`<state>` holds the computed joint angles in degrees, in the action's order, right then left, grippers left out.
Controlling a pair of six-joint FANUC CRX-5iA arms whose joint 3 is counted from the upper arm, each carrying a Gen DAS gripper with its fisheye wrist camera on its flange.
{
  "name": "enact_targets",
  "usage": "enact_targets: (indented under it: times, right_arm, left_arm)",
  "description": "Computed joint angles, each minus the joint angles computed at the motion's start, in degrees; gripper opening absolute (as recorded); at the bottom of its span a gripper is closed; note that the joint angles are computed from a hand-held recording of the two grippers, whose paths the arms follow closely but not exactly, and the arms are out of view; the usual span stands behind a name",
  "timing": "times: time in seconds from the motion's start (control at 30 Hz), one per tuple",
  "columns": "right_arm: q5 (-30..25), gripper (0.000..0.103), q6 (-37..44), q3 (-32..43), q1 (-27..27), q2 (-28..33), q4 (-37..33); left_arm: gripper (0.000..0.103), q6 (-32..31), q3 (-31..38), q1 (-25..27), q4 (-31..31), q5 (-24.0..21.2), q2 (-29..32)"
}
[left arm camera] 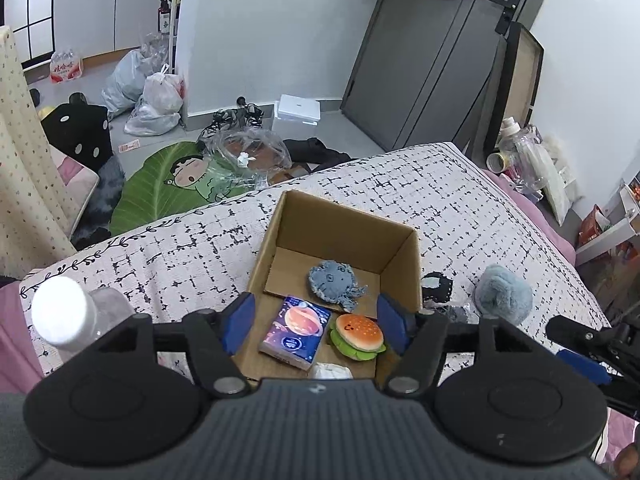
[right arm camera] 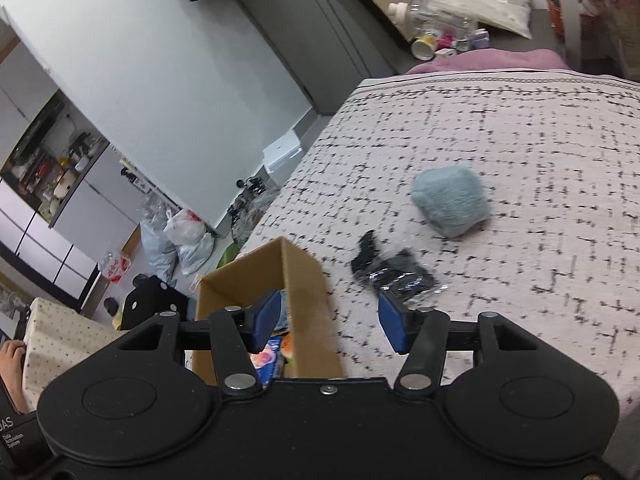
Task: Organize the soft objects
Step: 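Move both open grippers toward the black plastic bag and grey fluffy plush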
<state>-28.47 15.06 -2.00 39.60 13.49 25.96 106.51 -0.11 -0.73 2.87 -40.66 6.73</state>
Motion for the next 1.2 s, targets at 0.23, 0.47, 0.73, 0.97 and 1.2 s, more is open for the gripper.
enact_targets:
  times: [0.23, 0.47, 0.73, 0.97, 1.2]
  right_arm:
    - [1.0, 0.058, -2.3, -3.5, -1.8, -2.4, 0.6]
    - [1.6, 0.06, -2.1, -5.1, -3.4, -3.3, -0.1]
    - [2.0, 0.064, 0.9, -4.5, -4.6, -2.3, -3.0]
    - [1.7, 0.066, 5.7, -2.3, -5.8, -0.9, -6.8]
    - [0.1, 0.072, 13.3, 2.1, -7.1, 1.5, -11.7]
  left_arm:
    - [0.067, 0.4, 1.4, -1.9, -0.6, -0.6, 0.9]
    - [0.067, 0.1, 3.0, -3.9, -1.0, -0.7, 2.4]
    - [0.067, -2.6, 5.1, -5.8, 0.3, -0.6, 5.1]
    - [0.067, -2.2, 8.8, -7.3, -1.0, -2.7, 8.0]
    - [0.067, -1.8, 13.1, -8.5, -2.0, -4.4, 11.2]
